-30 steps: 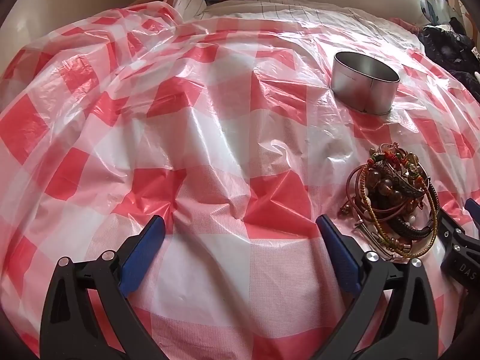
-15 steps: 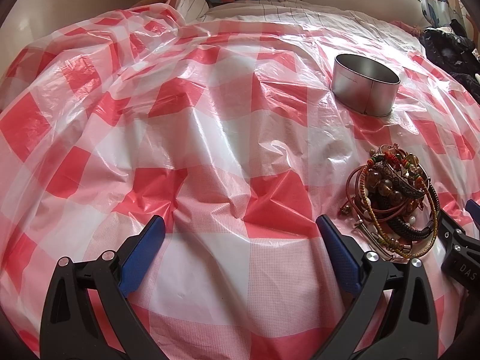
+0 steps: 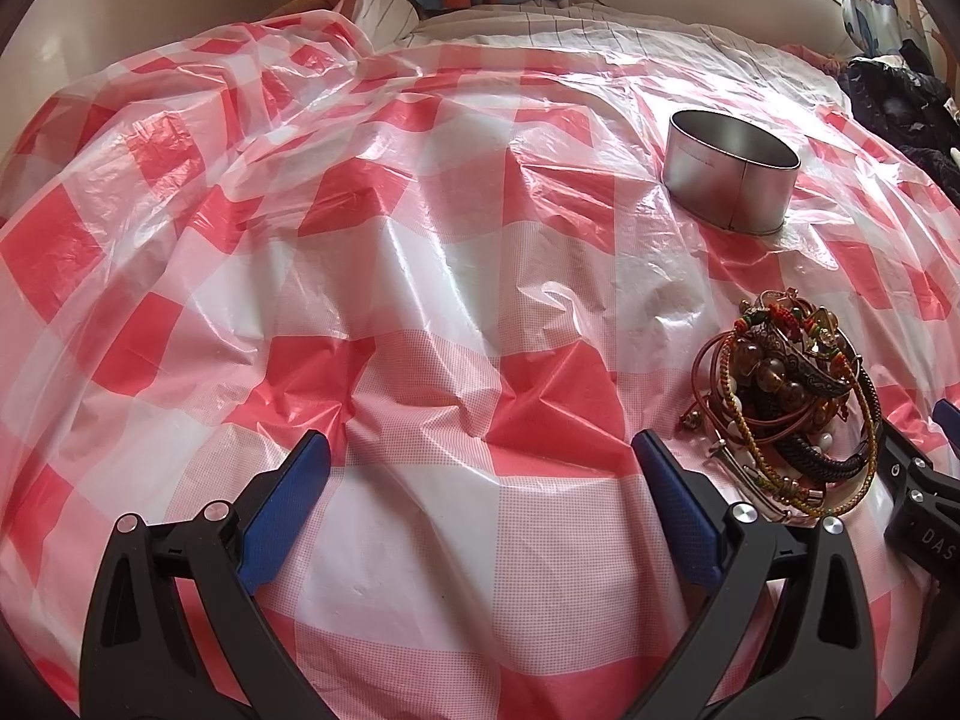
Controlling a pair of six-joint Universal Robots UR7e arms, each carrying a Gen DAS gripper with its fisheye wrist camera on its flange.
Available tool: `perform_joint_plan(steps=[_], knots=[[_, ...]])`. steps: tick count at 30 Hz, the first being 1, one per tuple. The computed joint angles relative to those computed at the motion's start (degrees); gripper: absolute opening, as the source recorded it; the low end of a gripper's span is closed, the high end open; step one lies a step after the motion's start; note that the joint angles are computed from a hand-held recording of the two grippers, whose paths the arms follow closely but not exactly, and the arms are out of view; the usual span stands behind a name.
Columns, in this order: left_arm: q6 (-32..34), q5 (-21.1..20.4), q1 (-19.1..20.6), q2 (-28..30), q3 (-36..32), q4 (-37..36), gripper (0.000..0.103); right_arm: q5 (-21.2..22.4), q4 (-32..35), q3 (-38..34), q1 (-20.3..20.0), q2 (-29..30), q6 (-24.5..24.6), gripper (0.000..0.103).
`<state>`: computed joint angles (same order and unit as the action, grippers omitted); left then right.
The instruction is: Organize jewelry
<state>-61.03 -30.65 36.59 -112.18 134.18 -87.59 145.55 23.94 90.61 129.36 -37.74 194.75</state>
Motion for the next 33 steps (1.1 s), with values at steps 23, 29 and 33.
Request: perform_joint_plan(steps=[23, 29, 33], knots=[[0.9, 0.9, 0.5, 0.1, -0.4, -0.3, 0.096, 0.5, -1.1, 0.6, 0.3, -0.4, -0.7, 0.096], [0.0, 1.6, 0.0, 0.1, 0.3, -0.2, 0.096, 1.3, -2.4, 1.1, 0.6, -0.5, -1.3, 0.096], [0.0, 1.6, 0.0, 0.0, 0.4, -0.3, 0.096, 2.1, -3.2, 1.3, 0.7, -0.8, -1.6, 0.096]])
